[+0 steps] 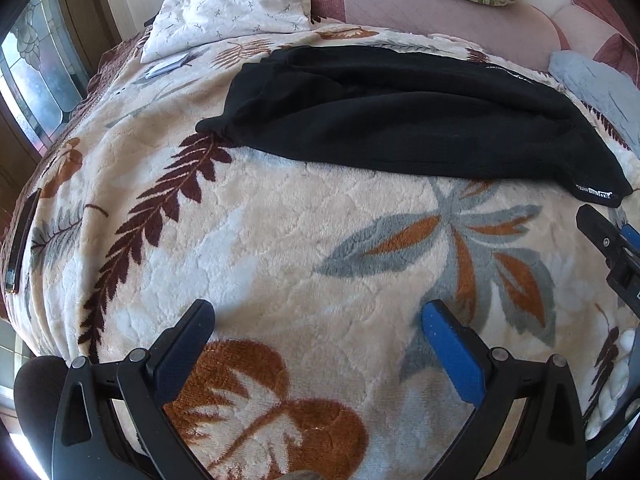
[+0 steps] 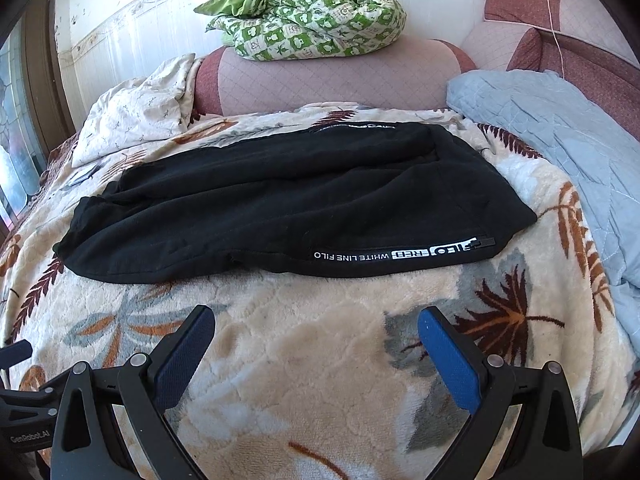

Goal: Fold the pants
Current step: 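Move both grippers toward the black pants on the blanket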

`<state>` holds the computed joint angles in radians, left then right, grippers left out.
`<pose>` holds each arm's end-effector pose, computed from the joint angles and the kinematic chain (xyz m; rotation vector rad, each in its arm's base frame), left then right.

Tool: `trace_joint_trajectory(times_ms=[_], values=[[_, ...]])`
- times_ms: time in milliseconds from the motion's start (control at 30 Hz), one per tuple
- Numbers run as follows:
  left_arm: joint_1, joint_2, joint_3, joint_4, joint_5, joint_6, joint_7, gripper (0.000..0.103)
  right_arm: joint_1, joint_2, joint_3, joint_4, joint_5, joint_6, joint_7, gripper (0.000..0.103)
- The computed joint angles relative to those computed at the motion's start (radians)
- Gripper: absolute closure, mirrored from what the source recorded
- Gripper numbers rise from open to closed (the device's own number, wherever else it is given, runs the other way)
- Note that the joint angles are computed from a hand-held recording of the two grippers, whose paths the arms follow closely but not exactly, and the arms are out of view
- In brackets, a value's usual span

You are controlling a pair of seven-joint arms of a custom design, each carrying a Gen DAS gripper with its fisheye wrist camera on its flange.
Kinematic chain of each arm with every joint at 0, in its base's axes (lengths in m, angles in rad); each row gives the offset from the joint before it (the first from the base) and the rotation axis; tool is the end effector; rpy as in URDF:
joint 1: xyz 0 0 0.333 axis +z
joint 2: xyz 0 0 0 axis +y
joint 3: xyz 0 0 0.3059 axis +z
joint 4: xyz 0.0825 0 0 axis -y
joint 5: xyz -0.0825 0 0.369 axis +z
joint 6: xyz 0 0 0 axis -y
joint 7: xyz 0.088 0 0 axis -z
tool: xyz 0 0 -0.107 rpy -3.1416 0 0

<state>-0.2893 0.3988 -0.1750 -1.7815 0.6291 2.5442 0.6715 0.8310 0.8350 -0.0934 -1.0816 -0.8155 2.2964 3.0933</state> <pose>0.5950 -0.2933 0.3727 -1.9056 1.9006 -0.4469 0.5707 0.5332 0.3721 -1.4525 1.9589 -0.7731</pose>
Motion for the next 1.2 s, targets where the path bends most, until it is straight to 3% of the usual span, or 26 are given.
trace_joint_trajectory(times_ms=[233, 700, 800, 933, 1067, 1200], values=[[0.024, -0.003, -0.008, -0.029, -0.04, 0.056, 0.008, 0.0, 0.001, 0.004, -0.002, 0.005, 0.003, 0.0, -0.002, 0.0], [0.004, -0.003, 0.004, -0.027, -0.001, 0.045, -0.004, 0.0, 0.009, 0.01, -0.004, 0.02, 0.0, -0.014, -0.015, 0.0], [0.039, -0.009, -0.025, -0.028, -0.074, 0.046, 0.053, 0.0, 0.021, 0.01, -0.014, 0.025, -0.016, -0.029, -0.015, 0.0], [0.084, -0.056, -0.035, -0.077, -0.146, 0.144, 0.064, 0.013, 0.033, -0.006, -0.027, -0.001, -0.05, -0.026, 0.016, 0.0], [0.11, -0.082, -0.028, -0.066, -0.161, 0.207, 0.094, 0.013, 0.005, -0.064, -0.013, -0.091, -0.07, 0.071, 0.073, 0.0], [0.194, -0.026, -0.089, 0.043, -0.317, 0.196, 0.269, 0.015, -0.024, -0.141, -0.011, -0.174, -0.104, 0.141, 0.104, 0.0]])
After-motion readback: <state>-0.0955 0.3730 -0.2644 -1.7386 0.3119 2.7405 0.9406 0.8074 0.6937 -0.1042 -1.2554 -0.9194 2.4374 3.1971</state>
